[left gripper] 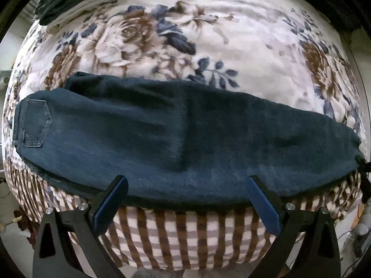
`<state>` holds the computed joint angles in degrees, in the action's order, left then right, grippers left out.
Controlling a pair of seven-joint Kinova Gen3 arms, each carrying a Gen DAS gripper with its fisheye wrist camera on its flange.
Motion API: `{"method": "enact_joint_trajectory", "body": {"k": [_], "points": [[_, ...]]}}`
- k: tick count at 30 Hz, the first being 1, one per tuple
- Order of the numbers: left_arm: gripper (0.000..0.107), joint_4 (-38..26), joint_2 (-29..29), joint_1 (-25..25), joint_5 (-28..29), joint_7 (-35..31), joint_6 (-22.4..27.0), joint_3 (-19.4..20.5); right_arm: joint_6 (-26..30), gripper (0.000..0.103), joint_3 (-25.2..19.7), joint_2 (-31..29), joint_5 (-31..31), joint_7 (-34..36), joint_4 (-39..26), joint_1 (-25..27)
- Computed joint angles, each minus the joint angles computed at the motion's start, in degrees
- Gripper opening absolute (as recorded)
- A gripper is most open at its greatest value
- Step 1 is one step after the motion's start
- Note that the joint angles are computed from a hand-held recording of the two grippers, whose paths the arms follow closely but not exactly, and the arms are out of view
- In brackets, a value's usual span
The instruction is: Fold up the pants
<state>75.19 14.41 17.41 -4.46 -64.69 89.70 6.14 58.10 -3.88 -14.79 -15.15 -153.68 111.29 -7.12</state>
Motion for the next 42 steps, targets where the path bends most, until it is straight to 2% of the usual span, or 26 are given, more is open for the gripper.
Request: {"method": "enact_joint_trajectory", "body": {"k": [4, 6, 7, 9, 11, 13, 15, 17, 18, 19, 22, 25, 26, 30, 32, 33, 34, 35, 36, 37, 38, 40, 42], "points": [[0.103, 1.47, -0.96, -1.53, 0.37, 0.13, -0.31, -0.84, 8.76, 0.008, -10.17, 2.85, 9.32, -3.08, -8.12, 4.07], [0.103, 2.9, -1.87, -2.49, 0.14, 0.41, -0.77, -1.32, 13.15, 0.009, -12.29, 5.64, 11.2, -1.84, -10.38, 3.99], [0.103, 3.31, -2.12, -2.89, 0.13, 0.61, -0.66, -1.42, 14.28, 0.011, -11.76, 7.89, 10.75, -0.74, -10.21, 3.31], [0.103, 4.14, -3.1, -3.75, -0.12, 1.46, -0.35, -1.8, 13.75, 0.013, -7.51, 9.2, 7.04, 0.79, -7.47, 0.71], [0.103, 4.83, -4.6, -4.96, -0.3, 1.71, -0.34, -2.18, 12.41, 0.014, -3.25, 7.01, 4.04, 0.87, -6.28, -0.72], [0.103, 5.65, -6.4, -6.61, -0.5, 1.76, -0.58, -2.8, 13.47, 0.023, -1.46, 5.23, 3.63, 0.26, -8.29, -2.58], [0.103, 6.42, -7.91, -9.53, 0.9, 0.59, -0.68, -3.94, 13.87, 0.027, -1.9, 3.5, 3.04, -1.33, -9.94, -3.17], [0.103, 7.56, -9.5, -12.83, 1.68, -1.31, -0.58, -5.39, 14.73, 0.039, -3.78, 3.46, 2.14, -2.96, -13.09, -4.69], [0.103, 7.93, -10.07, -14.35, 1.78, -2.34, -0.58, -5.98, 14.01, 0.049, -4.94, 3.87, 0.62, -3.09, -13.78, -5.17], [0.103, 7.9, -10.32, -15.28, 1.72, -2.57, -0.31, -6.15, 12.36, 0.054, -6.15, 4.73, -1.71, -3.75, -14.32, -6.58], [0.103, 9.96, -11.85, -18.76, 1.33, -3.92, -0.7, -7.55, 5.37, 0.054, -6.63, 8.68, -8.7, -5.78, -14.26, -13.56], [0.101, 11.94, -10.94, -24.35, 3.1, -8.36, -2.09, -10.57, -1.62, 0.054, -8.49, 15.61, -14.67, -7.72, -15.64, -19.61], [0.096, 12.16, -10.33, -26.67, 4.24, -10.37, -2.14, -11.76, -3.95, 0.054, -8.05, 17.51, -15.09, -9.1, -15.87, -22.18], [0.086, 12.33, -8.48, -33.8, 7.82, -16.26, -4.06, -14.27, -12.69, 0.054, -5.85, 22.69, -11.51, -18.4, -17.28, -32.77], [0.073, 12.19, -7.21, -36.62, 10.21, -18.81, -5.08, -14.82, -13.38, 0.05, -2.48, 24.64, -9.17, -23.06, -18.98, -38.08], [0.069, 12.09, -6.4, -37.64, 10.88, -19.54, -5.51, -14.88, -12.33, 0.029, -0.87, 25.59, -6.84, -25.39, -20.49, -40.63], [0.061, 12.24, -5.69, -38.79, 12.12, -20.31, -6.09, -15.0, -10.35, 0.01, -0.06, 27.01, -4.51, -27.72, -22.56, -42.12], [0.051, 12.46, -4.75, -40.0, 13.57, -20.99, -6.72, -15.16, -8.6, 0.01, -0.3, 28.53, -2.18, -29.86, -24.6, -42.55], [0.048, 12.64, -3.99, -40.99, 14.77, -21.27, -6.99, -15.2, -7.54, 0.009, -1.61, 29.24, -0.24, -31.46, -25.67, -42.02], [0.039, 12.94, -3.57, -41.87, 15.75, -21.42, -7.3, -15.23, -6.48, 0.009, -3.9, 29.75, 2.09, -33.59, -26.78, -41.04], [0.022, 13.61, -3.67, -42.46, 16.23, -21.36, -8.25, -15.26, -6.0, 0.009, -6.56, 29.79, 3.84, -35.11, -26.84, -39.22], [0.013, 14.69, -4.98, -43.11, 16.38, -22.07, -10.03, -15.15, -4.73, 0.008, -9.15, 29.64, 6.1, -37.53, -27.53, -38.05], [0.011, 15.47, -7.11, -42.96, 15.81, -22.95, -10.78, -14.89, -3.49, 0.007, -9.25, 29.3, 7.29, -38.68, -28.33, -38.84]]}}
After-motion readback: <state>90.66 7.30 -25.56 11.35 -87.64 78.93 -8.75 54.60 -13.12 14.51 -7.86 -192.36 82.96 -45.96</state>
